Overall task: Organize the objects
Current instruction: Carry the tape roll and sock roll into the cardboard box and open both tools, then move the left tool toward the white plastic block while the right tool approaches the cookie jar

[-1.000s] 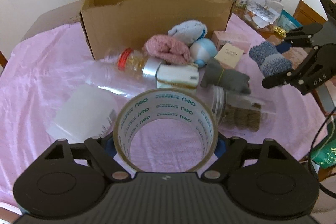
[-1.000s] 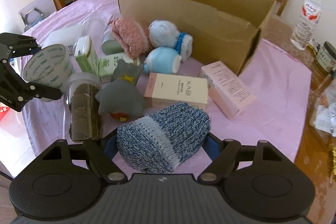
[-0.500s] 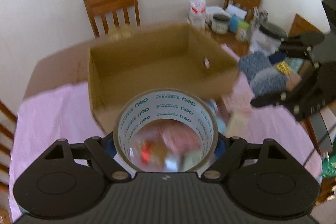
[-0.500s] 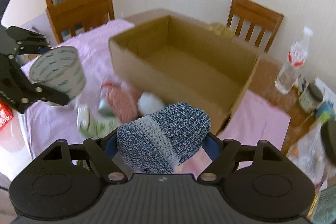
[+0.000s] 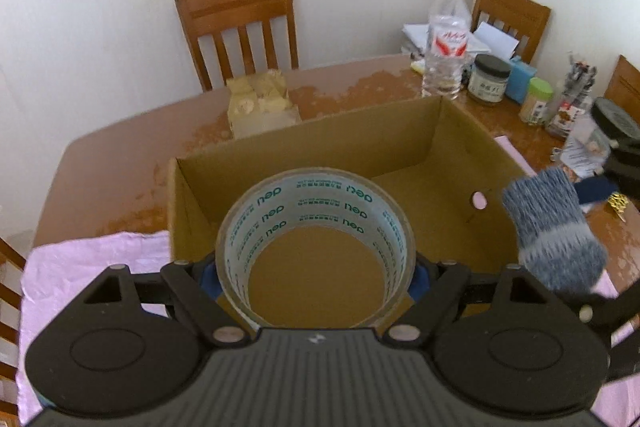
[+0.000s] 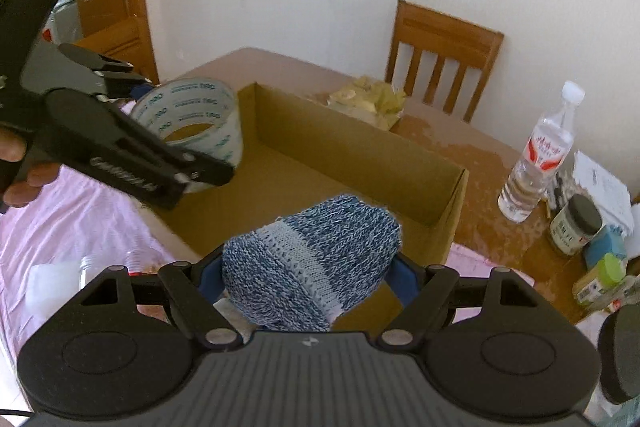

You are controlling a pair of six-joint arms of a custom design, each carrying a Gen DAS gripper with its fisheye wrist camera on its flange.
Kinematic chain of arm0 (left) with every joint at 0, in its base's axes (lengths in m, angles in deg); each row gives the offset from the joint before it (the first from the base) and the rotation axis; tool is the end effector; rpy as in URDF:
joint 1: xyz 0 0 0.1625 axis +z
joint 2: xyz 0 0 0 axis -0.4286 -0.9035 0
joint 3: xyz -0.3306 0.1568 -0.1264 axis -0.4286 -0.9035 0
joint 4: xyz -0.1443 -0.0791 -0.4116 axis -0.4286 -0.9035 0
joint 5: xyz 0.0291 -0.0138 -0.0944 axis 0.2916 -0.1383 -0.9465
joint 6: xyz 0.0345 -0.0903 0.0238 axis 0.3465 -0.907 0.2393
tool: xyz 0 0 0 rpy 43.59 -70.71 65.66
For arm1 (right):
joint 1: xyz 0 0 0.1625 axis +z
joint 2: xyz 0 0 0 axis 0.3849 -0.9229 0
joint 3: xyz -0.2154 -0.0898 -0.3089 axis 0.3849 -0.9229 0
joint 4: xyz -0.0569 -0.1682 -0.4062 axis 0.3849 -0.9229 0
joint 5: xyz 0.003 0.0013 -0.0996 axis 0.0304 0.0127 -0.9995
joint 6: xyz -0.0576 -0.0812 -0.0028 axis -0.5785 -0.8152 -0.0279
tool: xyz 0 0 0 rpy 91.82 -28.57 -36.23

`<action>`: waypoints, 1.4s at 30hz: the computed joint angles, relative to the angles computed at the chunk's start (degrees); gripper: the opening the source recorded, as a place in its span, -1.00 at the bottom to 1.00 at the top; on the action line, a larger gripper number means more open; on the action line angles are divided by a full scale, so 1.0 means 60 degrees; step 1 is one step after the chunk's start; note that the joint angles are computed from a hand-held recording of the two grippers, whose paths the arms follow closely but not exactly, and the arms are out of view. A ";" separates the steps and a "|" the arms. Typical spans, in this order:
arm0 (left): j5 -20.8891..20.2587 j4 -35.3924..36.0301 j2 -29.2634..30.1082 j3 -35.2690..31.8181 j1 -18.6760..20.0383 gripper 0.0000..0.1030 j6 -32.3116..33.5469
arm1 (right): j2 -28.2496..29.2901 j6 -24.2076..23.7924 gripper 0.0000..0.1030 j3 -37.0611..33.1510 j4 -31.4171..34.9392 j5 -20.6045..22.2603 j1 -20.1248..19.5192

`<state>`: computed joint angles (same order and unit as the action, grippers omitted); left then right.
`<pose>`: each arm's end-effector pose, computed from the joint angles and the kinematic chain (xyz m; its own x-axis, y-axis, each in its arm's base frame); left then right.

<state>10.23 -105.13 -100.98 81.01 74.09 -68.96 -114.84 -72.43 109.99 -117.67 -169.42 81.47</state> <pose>-0.1035 -0.4394 0.1615 -0.6622 0.1670 -0.7305 0.5735 0.7404 -0.3507 0.2077 -0.4288 0.0802 -0.5244 -0.6215 0.5820 -0.8174 0.5588 -0.1398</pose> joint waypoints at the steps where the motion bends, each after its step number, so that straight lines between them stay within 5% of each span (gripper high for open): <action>1: -0.0070 -0.0102 0.0132 -0.0078 0.0130 0.62 0.0129 | 0.0106 0.0072 0.62 -0.0065 0.0055 -0.0099 -0.0033; 4: -0.0104 -0.0363 0.0472 -0.0214 0.0367 0.63 0.0272 | 0.0417 0.0332 0.65 -0.0168 -0.0023 -0.0363 -0.0160; 7: 0.0054 -0.0741 0.0732 -0.0324 0.0492 0.91 0.0299 | 0.0641 0.0622 0.86 -0.0144 -0.0324 -0.0466 -0.0261; 12: 0.0223 -0.0881 0.0710 -0.0363 0.0481 0.92 0.0266 | 0.0730 0.0639 1.00 -0.0041 -0.0859 -0.0461 -0.0235; 25: 0.1075 0.0581 -0.1155 0.0950 -0.1042 0.97 -0.0923 | 0.0050 0.0842 1.00 0.0551 -0.0989 -0.0483 0.0146; 32: 0.1381 0.4009 -0.3525 0.2110 -0.2360 0.99 -0.3377 | -0.0385 0.0889 1.00 0.1612 -0.1418 -0.0569 0.0183; 42: 0.1154 1.1443 -0.7471 0.3209 -0.4577 0.99 -0.8730 | -0.0718 0.1276 1.00 0.2962 -0.1805 -0.0329 -0.0154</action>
